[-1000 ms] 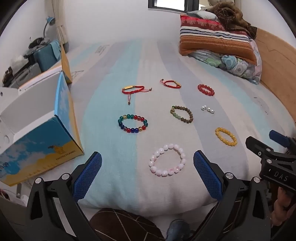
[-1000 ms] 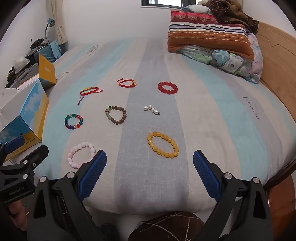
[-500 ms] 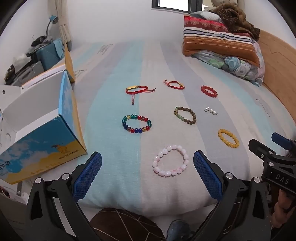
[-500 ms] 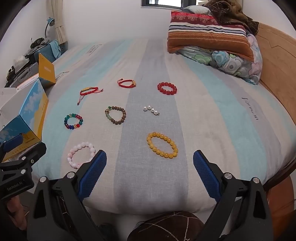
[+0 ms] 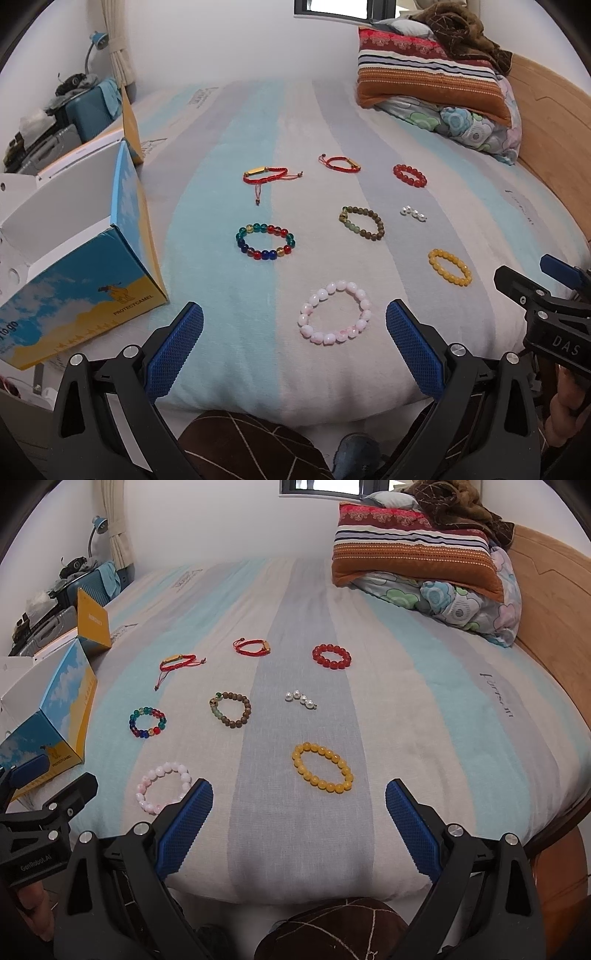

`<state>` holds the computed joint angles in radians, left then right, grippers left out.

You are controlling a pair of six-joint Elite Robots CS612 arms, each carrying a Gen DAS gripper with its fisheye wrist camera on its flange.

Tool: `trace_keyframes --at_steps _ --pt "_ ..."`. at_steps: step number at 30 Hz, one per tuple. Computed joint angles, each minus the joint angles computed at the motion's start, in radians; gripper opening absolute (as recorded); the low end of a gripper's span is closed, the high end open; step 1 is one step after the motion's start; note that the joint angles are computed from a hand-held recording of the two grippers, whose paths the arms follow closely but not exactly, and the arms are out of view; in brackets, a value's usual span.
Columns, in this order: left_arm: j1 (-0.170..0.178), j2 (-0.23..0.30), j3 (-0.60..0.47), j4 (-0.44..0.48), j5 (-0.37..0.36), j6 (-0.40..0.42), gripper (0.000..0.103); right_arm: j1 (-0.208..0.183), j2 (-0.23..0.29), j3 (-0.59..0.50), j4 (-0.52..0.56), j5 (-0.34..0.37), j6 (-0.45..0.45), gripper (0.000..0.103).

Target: Organize jewelry

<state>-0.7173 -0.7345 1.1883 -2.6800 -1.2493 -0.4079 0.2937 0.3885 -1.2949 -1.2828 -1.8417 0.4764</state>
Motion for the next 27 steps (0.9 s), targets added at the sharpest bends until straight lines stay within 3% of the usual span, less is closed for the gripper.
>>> trace_keyframes --at_steps 27 --pt "-0.003 -0.003 -0.005 -0.006 0.027 0.001 0.098 0.002 -0.002 -0.003 -0.014 -0.019 -0.011 0.091"
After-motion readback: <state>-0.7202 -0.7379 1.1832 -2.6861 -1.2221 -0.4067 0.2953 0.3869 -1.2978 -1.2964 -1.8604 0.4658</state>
